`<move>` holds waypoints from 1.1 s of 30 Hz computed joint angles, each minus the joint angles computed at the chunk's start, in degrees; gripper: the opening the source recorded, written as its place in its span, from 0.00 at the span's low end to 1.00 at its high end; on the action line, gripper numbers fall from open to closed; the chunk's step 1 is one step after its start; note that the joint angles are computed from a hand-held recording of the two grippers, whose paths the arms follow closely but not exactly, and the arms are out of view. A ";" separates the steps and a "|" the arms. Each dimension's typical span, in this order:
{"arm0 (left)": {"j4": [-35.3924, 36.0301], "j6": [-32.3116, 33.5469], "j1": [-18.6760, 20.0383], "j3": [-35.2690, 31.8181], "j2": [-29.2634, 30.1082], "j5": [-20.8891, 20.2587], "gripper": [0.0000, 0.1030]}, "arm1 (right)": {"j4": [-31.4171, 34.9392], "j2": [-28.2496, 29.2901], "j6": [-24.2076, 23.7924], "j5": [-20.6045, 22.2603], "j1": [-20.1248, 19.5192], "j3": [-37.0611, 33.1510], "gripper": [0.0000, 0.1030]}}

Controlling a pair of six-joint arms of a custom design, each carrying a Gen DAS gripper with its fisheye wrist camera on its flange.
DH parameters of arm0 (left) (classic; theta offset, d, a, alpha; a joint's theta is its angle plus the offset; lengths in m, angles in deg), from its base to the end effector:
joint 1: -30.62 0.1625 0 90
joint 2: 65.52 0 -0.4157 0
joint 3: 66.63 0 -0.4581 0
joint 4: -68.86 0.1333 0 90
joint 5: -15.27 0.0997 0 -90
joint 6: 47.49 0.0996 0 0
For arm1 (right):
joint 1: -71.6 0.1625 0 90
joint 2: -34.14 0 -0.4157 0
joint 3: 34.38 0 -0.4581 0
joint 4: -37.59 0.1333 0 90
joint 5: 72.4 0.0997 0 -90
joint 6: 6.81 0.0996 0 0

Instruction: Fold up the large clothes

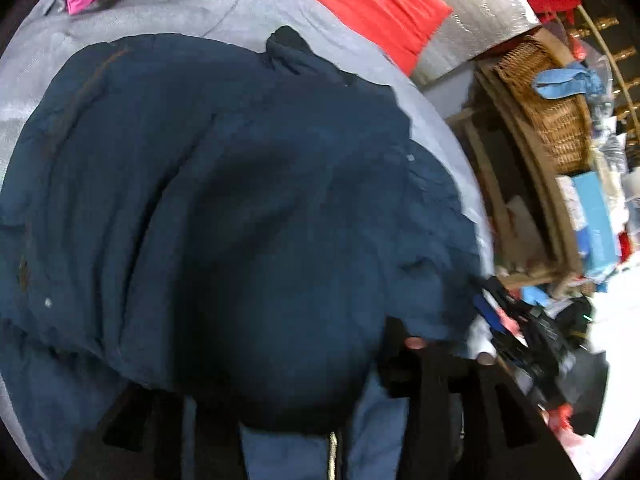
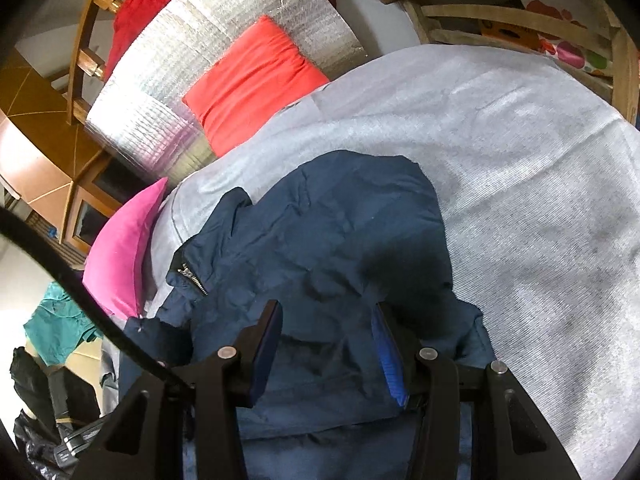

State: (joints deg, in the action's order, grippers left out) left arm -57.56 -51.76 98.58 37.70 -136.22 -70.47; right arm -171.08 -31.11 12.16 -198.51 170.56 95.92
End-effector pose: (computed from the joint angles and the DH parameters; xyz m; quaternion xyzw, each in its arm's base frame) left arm -0.1035 -0.6305 0.2068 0.1534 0.9872 -0.0321 0.0306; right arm 0.1502 -0.4736 0.1572 -0.2133 -0.8331 0.4829 0.1650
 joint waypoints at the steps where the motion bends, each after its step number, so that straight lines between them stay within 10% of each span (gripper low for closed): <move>1: 3.15 0.78 0.89 -1.16 -0.62 -3.41 0.60 | 0.12 -0.01 0.17 0.18 -0.01 -0.03 0.54; 8: 9.85 5.75 3.82 -5.01 -4.17 -5.91 0.74 | -1.25 1.89 -1.87 -2.13 1.29 -1.18 0.60; 22: -3.67 -6.71 10.13 -4.24 -2.36 -11.74 0.75 | -0.20 4.73 -3.47 -2.00 2.03 -3.41 0.60; 33: -6.89 -6.90 7.42 -2.60 -2.93 -4.08 0.75 | -0.71 3.25 -4.15 -1.97 1.77 -2.20 0.60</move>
State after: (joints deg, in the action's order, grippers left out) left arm -64.45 -58.66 106.00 35.10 -139.15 -74.54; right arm -171.79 -27.87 8.00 -200.49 172.33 93.72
